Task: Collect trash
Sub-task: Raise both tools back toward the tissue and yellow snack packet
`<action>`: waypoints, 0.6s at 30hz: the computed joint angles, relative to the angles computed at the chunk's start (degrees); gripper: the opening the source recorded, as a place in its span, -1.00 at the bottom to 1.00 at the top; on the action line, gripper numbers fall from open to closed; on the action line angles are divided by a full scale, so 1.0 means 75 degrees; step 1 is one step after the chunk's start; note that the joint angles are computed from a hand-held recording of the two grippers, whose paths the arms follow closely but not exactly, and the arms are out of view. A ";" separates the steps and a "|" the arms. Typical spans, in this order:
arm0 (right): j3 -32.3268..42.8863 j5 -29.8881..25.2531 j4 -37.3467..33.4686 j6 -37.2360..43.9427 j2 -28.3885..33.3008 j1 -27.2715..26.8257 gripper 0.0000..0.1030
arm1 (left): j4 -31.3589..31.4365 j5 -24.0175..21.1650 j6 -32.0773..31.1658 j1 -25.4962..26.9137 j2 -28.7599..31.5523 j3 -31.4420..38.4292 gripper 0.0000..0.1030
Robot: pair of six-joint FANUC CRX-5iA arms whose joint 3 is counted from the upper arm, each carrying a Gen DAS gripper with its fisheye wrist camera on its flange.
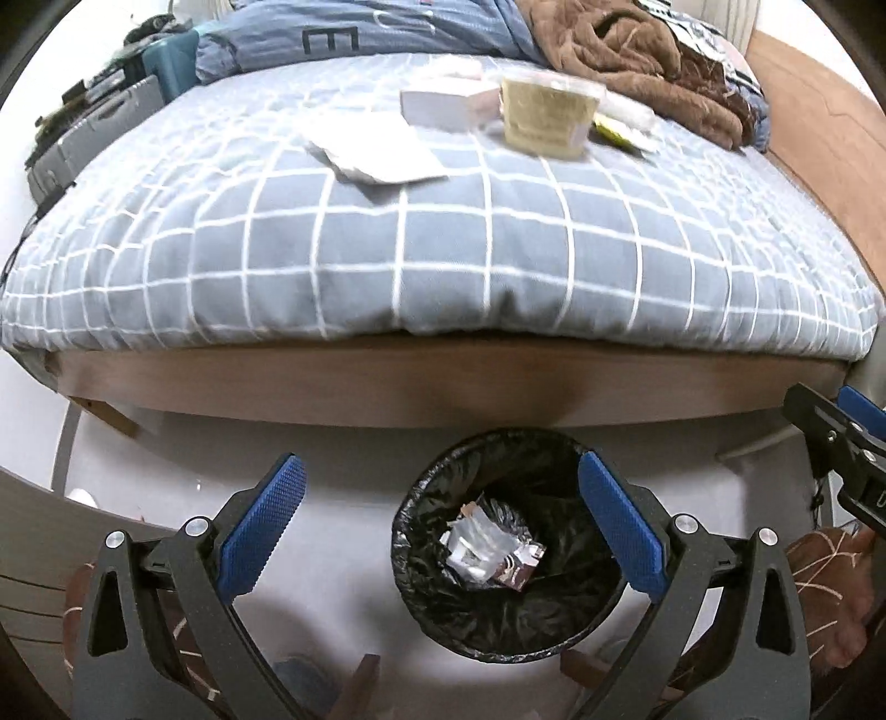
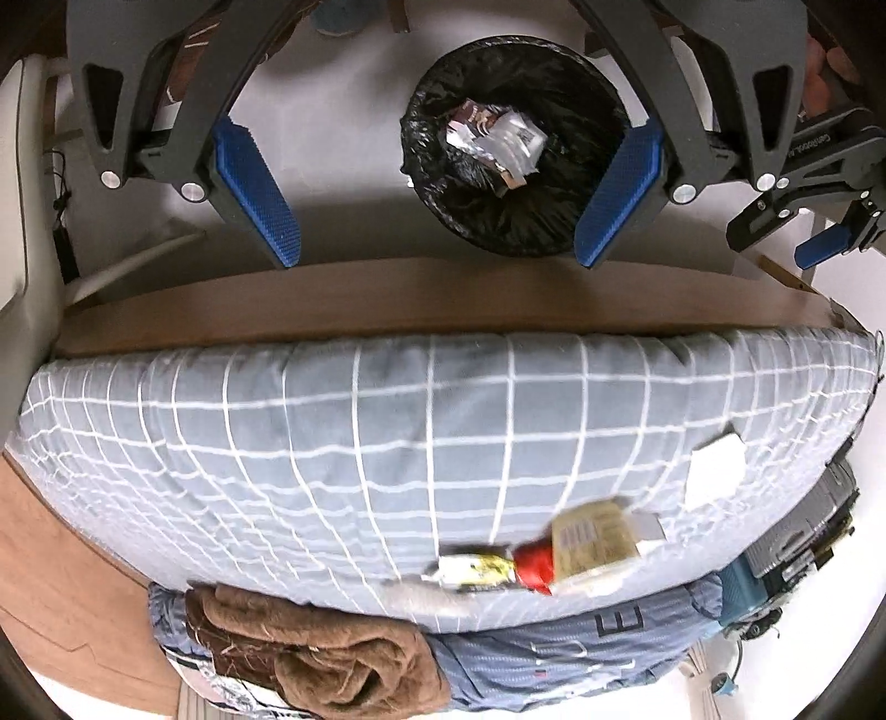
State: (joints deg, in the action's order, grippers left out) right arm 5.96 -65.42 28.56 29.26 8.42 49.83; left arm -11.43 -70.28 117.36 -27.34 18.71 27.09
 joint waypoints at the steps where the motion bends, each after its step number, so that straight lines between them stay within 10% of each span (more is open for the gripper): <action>1: 0.0038 0.0002 0.0040 -0.0009 0.0004 0.0006 0.85 | 0.0006 -0.0021 0.0006 0.0023 -0.0018 0.0041 0.89; 18: 0.1732 -0.0419 0.0216 0.0816 0.0779 -0.0388 0.85 | -0.0049 -0.0801 -0.0123 0.0396 0.0685 0.1922 0.89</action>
